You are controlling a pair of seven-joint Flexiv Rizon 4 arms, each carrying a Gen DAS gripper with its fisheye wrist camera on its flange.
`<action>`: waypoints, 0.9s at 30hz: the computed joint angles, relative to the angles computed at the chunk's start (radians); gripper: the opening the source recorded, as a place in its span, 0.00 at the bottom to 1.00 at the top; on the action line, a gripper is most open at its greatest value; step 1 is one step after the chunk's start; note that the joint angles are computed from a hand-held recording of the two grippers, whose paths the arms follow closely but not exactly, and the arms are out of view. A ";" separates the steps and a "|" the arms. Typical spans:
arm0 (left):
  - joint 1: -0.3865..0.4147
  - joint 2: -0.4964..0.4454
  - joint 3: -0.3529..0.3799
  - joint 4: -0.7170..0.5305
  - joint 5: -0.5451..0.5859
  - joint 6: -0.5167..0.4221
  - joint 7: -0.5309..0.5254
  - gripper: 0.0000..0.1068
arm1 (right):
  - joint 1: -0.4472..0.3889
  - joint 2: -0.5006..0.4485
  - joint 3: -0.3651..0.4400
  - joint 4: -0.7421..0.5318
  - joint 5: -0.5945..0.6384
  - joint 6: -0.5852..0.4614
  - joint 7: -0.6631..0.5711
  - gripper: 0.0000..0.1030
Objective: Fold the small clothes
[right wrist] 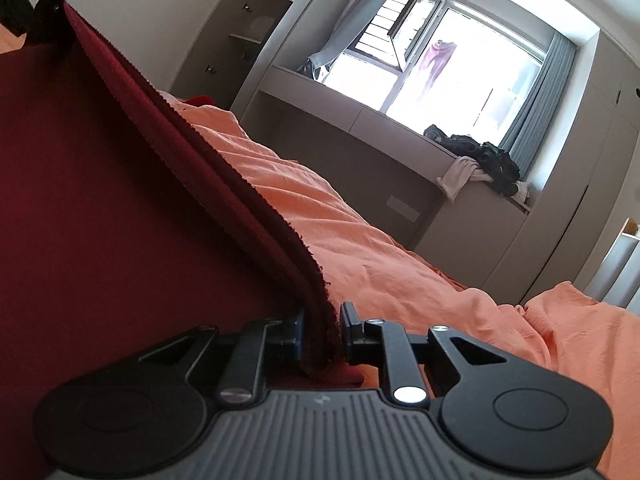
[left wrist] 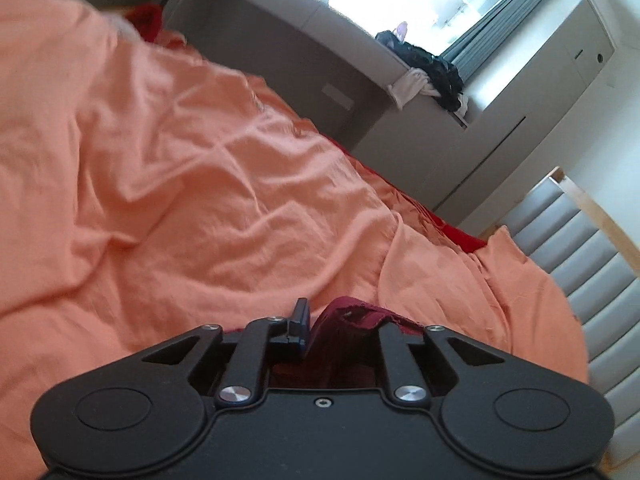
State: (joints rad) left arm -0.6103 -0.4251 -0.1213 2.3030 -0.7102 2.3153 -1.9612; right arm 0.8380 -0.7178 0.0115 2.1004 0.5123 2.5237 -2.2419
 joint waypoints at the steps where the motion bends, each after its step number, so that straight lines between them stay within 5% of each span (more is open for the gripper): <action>1: 0.041 -0.002 -0.014 0.014 0.070 0.007 -0.055 0.14 | -0.006 0.001 0.003 0.001 -0.006 -0.002 0.005 0.18; 3: 0.080 -0.005 -0.022 0.031 0.147 0.029 -0.124 0.16 | -0.015 0.003 0.005 0.000 -0.017 -0.008 0.014 0.18; 6: 0.015 -0.013 0.011 0.039 0.067 0.080 -0.080 0.28 | -0.013 0.004 0.001 0.001 -0.017 -0.013 0.014 0.18; 8: -0.064 -0.014 0.030 0.029 -0.080 0.101 0.041 0.66 | -0.017 0.006 0.002 0.002 -0.021 -0.020 0.021 0.23; 10: -0.134 -0.034 0.028 0.005 -0.249 0.145 0.186 0.86 | -0.032 0.012 0.008 0.004 -0.034 -0.025 0.040 0.34; 11: -0.151 -0.045 0.020 -0.007 -0.303 0.158 0.249 0.85 | -0.048 0.017 0.024 0.016 -0.054 -0.013 0.063 0.40; 13: -0.145 -0.049 -0.008 -0.015 -0.351 0.138 0.316 0.85 | -0.115 0.038 0.063 0.047 -0.143 -0.005 0.135 0.70; 16: -0.144 -0.059 -0.046 -0.042 -0.450 0.087 0.443 0.84 | -0.194 0.061 0.102 0.090 -0.244 0.037 0.243 0.95; 22: -0.154 -0.097 -0.108 -0.106 -0.629 0.054 0.711 0.83 | -0.254 0.140 0.116 0.200 -0.313 0.011 0.361 0.97; 27: -0.138 -0.110 -0.125 -0.104 -0.606 0.060 0.697 0.62 | -0.385 0.177 0.167 0.270 -0.481 -0.065 0.574 0.84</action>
